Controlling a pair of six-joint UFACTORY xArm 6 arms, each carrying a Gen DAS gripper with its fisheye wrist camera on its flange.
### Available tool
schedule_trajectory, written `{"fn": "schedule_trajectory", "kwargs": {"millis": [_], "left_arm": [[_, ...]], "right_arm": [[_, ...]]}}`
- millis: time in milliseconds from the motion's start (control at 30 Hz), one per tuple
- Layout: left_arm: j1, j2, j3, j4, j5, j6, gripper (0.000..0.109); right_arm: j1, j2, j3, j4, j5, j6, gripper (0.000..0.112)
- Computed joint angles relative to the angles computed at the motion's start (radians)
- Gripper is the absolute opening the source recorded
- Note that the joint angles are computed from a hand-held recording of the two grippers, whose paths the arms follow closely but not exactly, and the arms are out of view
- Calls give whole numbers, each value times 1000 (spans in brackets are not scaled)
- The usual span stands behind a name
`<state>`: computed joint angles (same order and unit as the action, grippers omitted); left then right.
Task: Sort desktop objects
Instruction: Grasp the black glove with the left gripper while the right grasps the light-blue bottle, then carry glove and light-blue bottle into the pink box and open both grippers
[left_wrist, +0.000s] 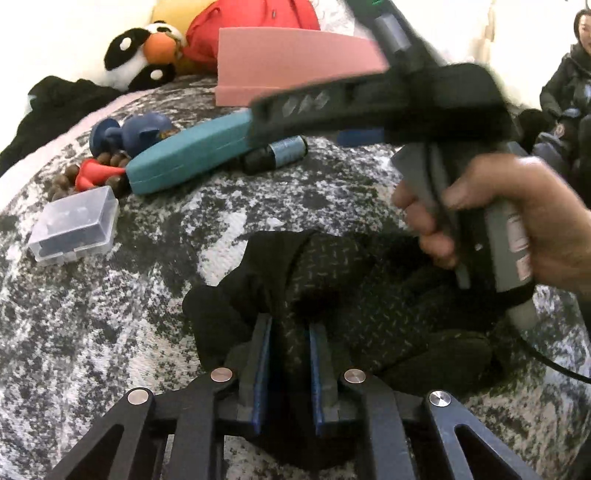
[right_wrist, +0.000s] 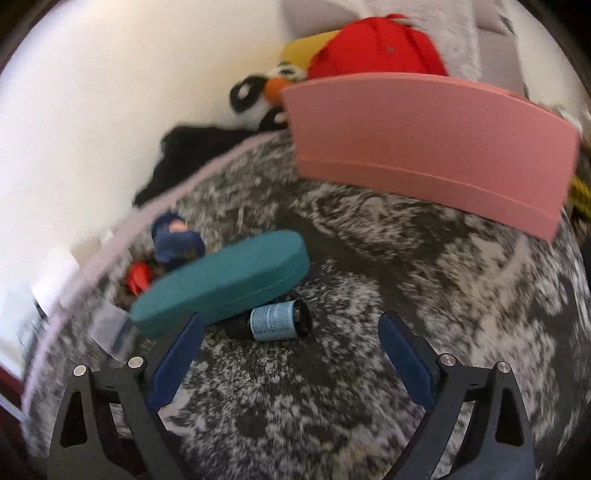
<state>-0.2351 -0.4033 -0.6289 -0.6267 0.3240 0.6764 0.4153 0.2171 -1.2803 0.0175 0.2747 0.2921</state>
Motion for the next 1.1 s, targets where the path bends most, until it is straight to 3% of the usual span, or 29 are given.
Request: {"fn": "schedule_trajectory", "kwargs": {"millis": [200, 233, 300, 400, 567, 667, 800, 967, 1100], "left_arm": [[-13, 5, 8, 25, -27, -26, 11], [-15, 7, 9, 31, -31, -32, 11], [-17, 7, 10, 35, -34, -35, 11], [-20, 6, 14, 50, -43, -47, 11], [-29, -1, 29, 157, -69, -134, 12], [-21, 9, 1, 306, -33, -284, 13], [-8, 40, -94, 240, 43, -307, 11], [-38, 100, -227, 298, -29, -364, 11], [-65, 226, -425, 330, -112, -382, 11]], "right_arm": [[31, 96, -146, -154, 154, 10, 79], [35, 106, -165, -216, 180, 54, 70], [46, 128, -208, -321, 242, 128, 65], [32, 108, -174, -267, 206, 117, 65], [0, 3, -51, -30, 127, 77, 65], [-18, -62, 3, -35, 85, 113, 65], [-63, -157, 67, -60, 20, 173, 65], [-146, -278, 151, -148, -38, 295, 65], [-221, -332, 189, -168, -94, 371, 65]]}}
